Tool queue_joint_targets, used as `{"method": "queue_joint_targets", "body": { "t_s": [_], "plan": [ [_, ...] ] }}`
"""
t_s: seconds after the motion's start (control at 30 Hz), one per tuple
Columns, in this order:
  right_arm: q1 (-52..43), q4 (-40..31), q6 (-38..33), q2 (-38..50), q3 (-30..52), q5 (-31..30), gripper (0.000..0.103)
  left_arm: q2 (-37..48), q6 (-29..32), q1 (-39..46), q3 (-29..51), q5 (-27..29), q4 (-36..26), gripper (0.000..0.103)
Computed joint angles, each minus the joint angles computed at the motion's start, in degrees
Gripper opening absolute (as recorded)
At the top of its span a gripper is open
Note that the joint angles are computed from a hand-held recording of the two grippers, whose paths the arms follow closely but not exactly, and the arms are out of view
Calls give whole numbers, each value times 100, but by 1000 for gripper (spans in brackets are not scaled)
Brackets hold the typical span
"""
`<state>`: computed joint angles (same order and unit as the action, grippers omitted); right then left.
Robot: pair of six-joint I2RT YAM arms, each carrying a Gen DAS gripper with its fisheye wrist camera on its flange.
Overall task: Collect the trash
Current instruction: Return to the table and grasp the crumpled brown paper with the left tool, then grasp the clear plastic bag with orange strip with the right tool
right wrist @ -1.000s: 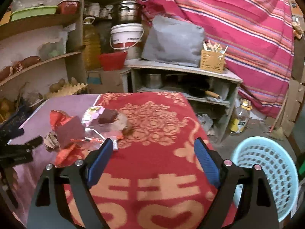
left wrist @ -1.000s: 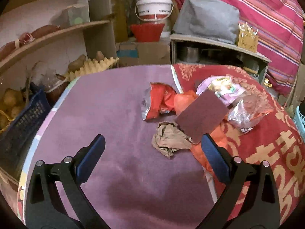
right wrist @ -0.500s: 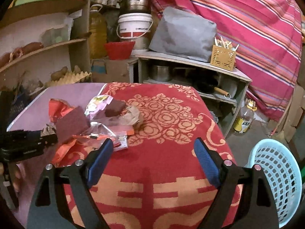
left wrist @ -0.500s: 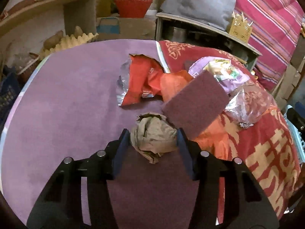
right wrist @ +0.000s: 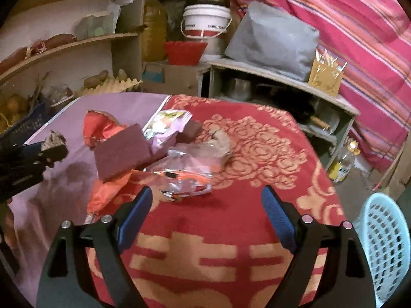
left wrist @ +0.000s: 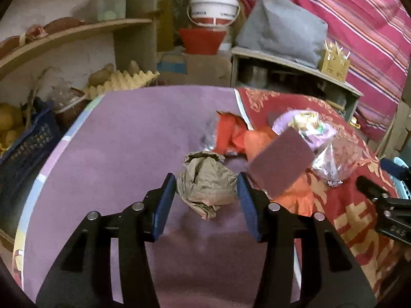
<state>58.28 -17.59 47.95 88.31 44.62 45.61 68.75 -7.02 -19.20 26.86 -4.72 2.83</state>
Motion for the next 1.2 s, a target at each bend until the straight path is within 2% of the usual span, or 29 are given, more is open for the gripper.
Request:
{"method": "queue_joint_targets", "body": {
  "t_s": [0.1,0.2,0.3,0.43,0.47,0.5,0.53,0.6,0.63,0.77,0.97,1.13,1.2],
  "plan": [
    [-77,150,41,360,230,-78,94,-27,-19,126,-11,33,-26,48],
    [-112,129,70,665,508,-91,94,-4,-46,317,54,192,-90,48],
    [-273,-319,247,984,872,-59,94,19,0,302,105,117,-114,48],
    [-566,130,252,654,469,-281,91,-21,42,270,146,178,-162,48],
    [-586,165,136,584,415,-256,78,-50,63,254,140,163,-163,48],
    [-592,161,26,562,406,-266,61,-80,53,226,138,141,-169,48],
    [-596,173,-103,527,382,-284,53,-111,22,206,154,153,-195,48],
    [-538,301,-234,379,244,-253,51,-179,-38,168,160,176,-248,48],
    [-507,346,-281,288,183,-221,46,-235,-62,117,156,129,-271,48],
    [-279,204,-400,-202,1,49,44,-408,-129,-112,164,-89,-392,48],
    [53,-442,11,-1146,-386,402,44,-831,-298,-583,160,-434,-667,48],
    [505,-1547,729,-2014,-575,952,44,-1091,-563,-1305,233,-907,-868,48],
    [775,-2220,1217,-2325,-574,1231,44,-1144,-654,-1605,274,-1119,-930,48]
  ]
}}
